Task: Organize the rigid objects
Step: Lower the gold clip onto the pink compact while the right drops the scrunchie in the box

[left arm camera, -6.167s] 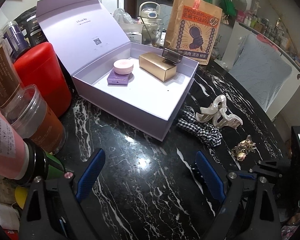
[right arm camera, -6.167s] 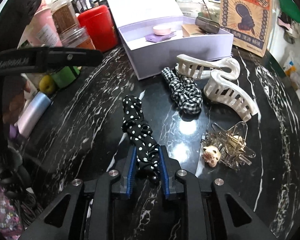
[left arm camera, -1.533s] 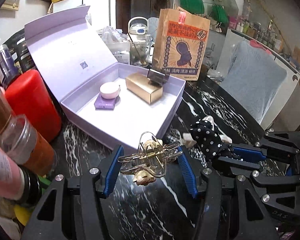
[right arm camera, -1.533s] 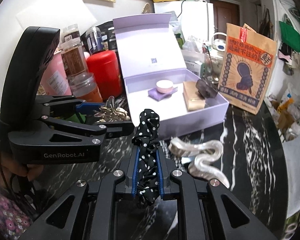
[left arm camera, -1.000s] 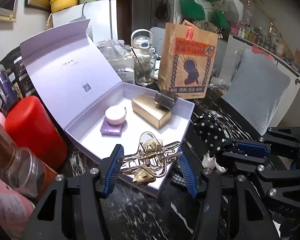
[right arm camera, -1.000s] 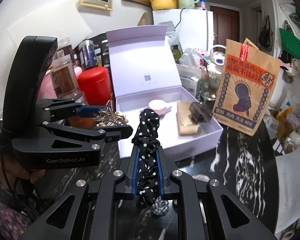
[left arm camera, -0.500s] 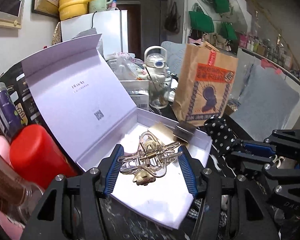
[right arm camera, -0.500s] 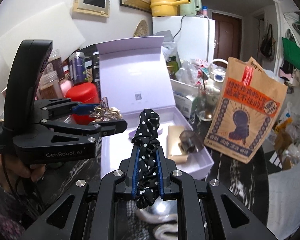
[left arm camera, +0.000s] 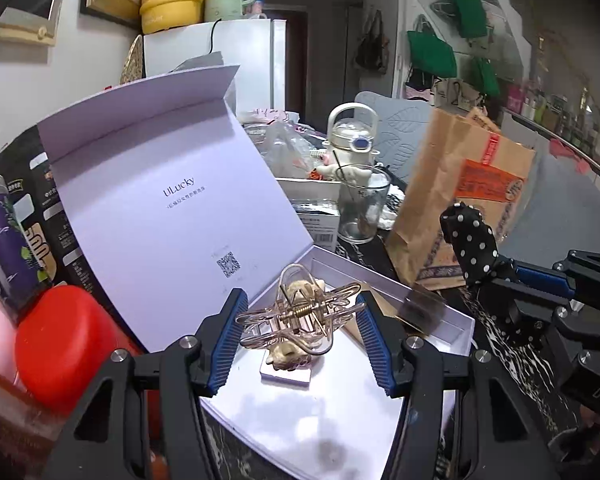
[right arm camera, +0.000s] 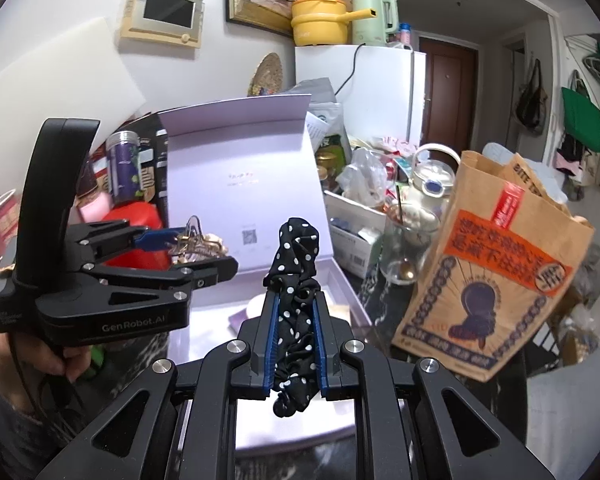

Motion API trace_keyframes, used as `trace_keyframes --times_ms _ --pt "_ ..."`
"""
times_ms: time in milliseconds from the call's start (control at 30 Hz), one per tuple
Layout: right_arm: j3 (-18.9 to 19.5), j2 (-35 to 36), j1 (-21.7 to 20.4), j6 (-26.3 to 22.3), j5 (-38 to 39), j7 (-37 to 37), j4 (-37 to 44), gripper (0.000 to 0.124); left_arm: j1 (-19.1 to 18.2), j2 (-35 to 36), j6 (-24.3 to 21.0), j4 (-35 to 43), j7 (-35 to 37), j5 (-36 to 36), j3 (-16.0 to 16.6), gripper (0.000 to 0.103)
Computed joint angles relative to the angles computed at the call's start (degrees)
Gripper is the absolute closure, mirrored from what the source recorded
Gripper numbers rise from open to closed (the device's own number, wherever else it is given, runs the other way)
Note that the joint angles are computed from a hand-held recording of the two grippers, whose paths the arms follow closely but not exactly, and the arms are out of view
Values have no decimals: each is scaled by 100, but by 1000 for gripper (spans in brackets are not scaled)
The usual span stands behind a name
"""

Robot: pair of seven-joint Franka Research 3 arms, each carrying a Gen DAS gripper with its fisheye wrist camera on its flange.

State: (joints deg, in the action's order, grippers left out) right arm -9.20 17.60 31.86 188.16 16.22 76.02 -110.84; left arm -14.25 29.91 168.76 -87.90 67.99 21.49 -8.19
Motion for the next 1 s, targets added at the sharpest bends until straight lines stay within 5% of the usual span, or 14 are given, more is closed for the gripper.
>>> trace_keyframes --times_ms 167,433,633,1000 --pt "597 410 -665 -314 -45 -18 613 108 52 450 -325 593 157 -160 -80 48" --pt "950 1054 -1168 -1040 -179 65 1474 108 88 1110 -871 1461 764 -419 -285 48" --pt "949 1410 -1276 -1591 -265 273 1911 108 152 1491 -1237 1942 1337 -861 -500 48" --pt "518 1760 -915 -1959 -830 814 2261 107 -174 1870 -1706 2507 1237 -752 -119 48"
